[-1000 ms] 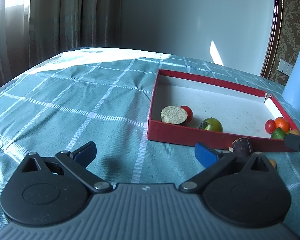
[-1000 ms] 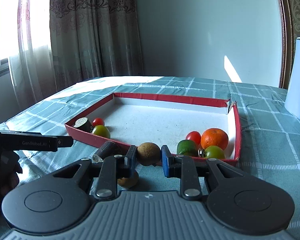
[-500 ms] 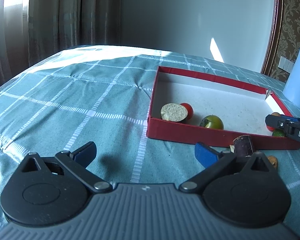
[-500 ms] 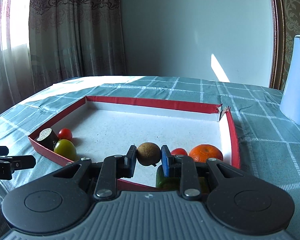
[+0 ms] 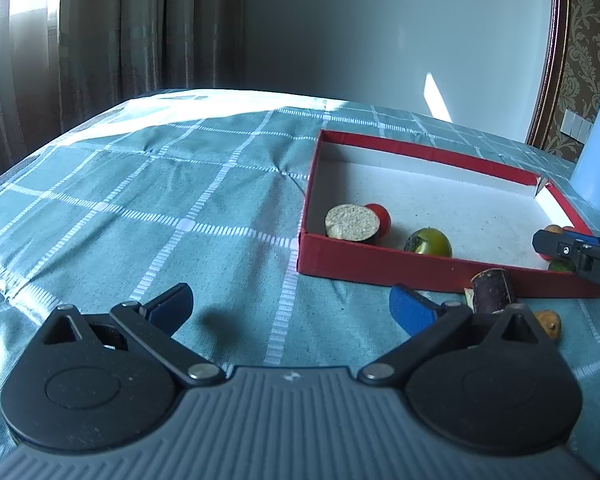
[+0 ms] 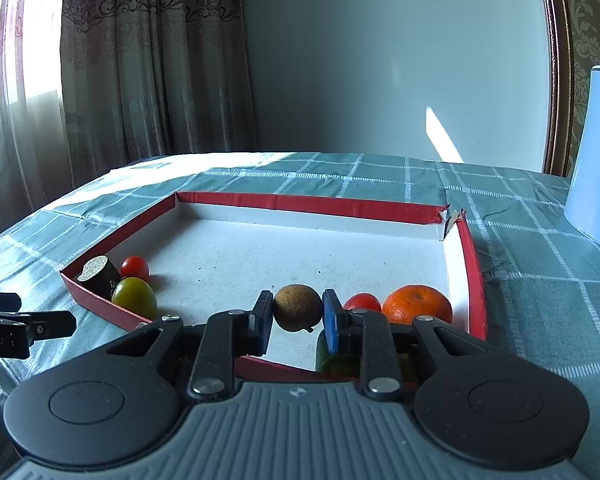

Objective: Organize fruits
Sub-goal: 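Carry the brown fruit into the box and open the right gripper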

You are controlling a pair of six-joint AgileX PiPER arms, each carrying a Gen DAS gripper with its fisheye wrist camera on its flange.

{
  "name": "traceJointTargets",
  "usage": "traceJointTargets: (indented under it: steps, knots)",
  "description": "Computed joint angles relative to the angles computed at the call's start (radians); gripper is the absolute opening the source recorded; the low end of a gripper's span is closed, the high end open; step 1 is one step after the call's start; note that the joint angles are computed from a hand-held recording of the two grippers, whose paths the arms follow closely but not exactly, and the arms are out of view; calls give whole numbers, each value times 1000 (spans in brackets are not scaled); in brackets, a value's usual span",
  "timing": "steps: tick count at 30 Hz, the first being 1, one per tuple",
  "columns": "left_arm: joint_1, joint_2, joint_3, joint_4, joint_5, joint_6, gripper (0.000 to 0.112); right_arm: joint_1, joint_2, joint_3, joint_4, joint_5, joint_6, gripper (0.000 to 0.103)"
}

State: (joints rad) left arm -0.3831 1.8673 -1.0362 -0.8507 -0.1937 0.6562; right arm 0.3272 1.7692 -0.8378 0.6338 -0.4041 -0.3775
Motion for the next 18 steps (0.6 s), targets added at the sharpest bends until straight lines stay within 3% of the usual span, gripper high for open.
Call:
traceJointTargets:
  steps: [18]
  knots:
    - [-12, 1, -2, -145, -22, 141, 103, -72, -9, 40, -316, -12, 387, 25]
